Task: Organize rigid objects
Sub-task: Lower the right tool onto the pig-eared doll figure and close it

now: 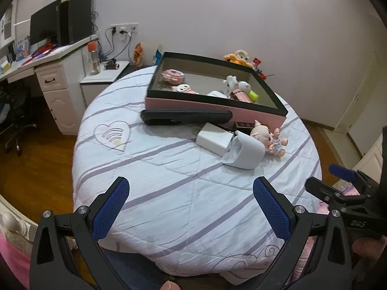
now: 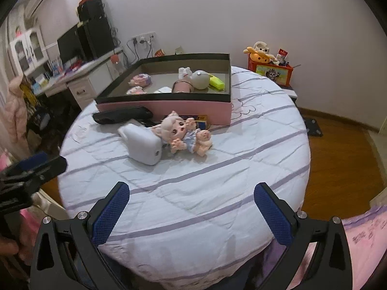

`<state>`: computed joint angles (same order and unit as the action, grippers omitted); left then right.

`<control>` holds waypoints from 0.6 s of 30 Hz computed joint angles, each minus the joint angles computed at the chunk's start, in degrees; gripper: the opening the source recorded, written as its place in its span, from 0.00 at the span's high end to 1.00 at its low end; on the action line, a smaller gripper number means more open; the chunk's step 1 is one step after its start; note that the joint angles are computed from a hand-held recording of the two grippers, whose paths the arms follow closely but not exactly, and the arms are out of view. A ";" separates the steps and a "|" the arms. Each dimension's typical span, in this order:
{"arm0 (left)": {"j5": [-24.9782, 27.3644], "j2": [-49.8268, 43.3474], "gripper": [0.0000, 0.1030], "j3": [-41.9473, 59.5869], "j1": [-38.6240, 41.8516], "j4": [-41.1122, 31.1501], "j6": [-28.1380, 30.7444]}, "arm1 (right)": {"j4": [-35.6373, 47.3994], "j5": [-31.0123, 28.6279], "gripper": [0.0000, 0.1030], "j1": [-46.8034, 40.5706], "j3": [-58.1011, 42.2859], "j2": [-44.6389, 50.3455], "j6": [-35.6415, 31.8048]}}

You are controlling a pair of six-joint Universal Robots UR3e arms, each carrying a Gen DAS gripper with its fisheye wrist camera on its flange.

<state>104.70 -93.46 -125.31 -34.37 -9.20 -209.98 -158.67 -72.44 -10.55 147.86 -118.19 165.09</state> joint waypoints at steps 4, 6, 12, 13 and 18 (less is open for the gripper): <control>-1.12 -2.05 0.00 1.33 0.39 -0.04 0.30 | -7.87 -5.35 0.00 3.02 -3.23 11.15 -1.51; -1.14 -2.94 0.00 2.00 0.59 -0.21 0.37 | -10.31 -5.58 0.00 3.32 -5.22 15.99 -2.76; -2.07 -5.90 0.00 4.25 2.02 -0.63 1.30 | -15.57 -7.68 0.00 6.18 -11.29 27.68 -5.66; -2.27 -6.62 0.00 4.88 2.23 -0.73 1.59 | -16.04 -8.19 0.00 6.72 -12.40 29.42 -6.11; -3.74 -9.34 0.00 7.00 3.56 -0.89 2.68 | -16.99 -8.62 0.00 8.19 -17.41 36.69 -9.49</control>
<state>100.96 -102.80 -118.31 -30.82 -10.09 -207.30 -175.66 -81.06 -2.36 130.45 -81.49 155.60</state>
